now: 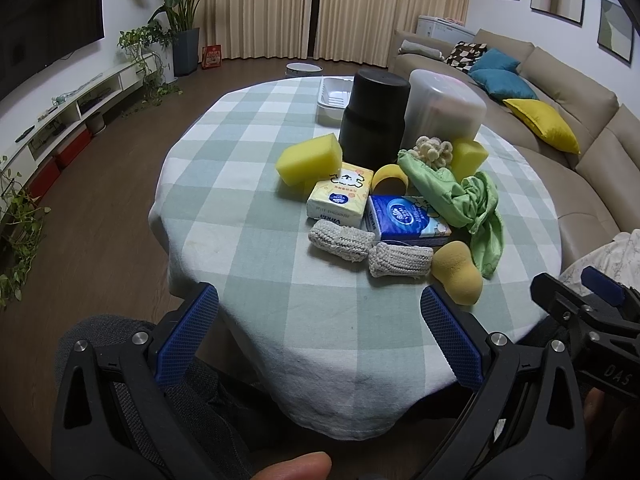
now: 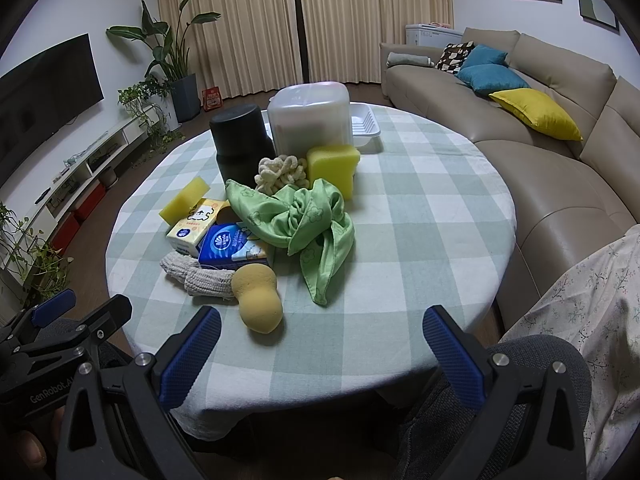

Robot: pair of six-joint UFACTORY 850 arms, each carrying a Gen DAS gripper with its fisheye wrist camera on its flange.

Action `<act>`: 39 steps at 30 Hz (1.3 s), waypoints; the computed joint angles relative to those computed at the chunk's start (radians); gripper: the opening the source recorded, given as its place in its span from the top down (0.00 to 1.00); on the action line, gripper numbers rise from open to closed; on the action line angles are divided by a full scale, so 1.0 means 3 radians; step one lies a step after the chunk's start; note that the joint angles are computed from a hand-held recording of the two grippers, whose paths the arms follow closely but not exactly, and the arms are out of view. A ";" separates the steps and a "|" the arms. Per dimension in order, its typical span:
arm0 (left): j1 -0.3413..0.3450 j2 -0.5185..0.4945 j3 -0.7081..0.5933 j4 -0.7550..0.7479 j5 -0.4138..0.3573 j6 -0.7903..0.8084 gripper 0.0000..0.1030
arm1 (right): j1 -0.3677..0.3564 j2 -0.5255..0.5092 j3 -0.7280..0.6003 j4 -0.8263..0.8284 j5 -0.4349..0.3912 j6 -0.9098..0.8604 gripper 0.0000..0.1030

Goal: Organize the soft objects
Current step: 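Grasp the tan peanut-shaped sponge with the right gripper while the left gripper approaches the white knitted scrubber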

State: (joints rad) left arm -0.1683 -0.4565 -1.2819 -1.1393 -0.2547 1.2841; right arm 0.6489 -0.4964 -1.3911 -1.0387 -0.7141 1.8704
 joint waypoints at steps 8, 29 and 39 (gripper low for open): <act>0.0089 -0.0252 -0.0278 0.0280 -0.0512 -0.0229 0.00 | -0.0053 0.0005 0.0064 0.0007 0.0086 -0.0041 0.00; 0.0301 -0.0969 -0.1295 0.0828 -0.1803 -0.0805 0.00 | -0.0358 -0.0143 -0.0018 0.0657 0.1237 -0.1117 0.04; 0.0279 -0.1062 -0.1456 0.1092 -0.1816 -0.0857 0.00 | -0.0453 -0.0403 -0.0332 0.1575 0.1156 -0.2069 0.16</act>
State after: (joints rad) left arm -0.0845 -0.7752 -1.7186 -0.8115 -0.7994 1.0270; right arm 0.5129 -0.6172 -1.4908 -0.5662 -0.3674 1.2498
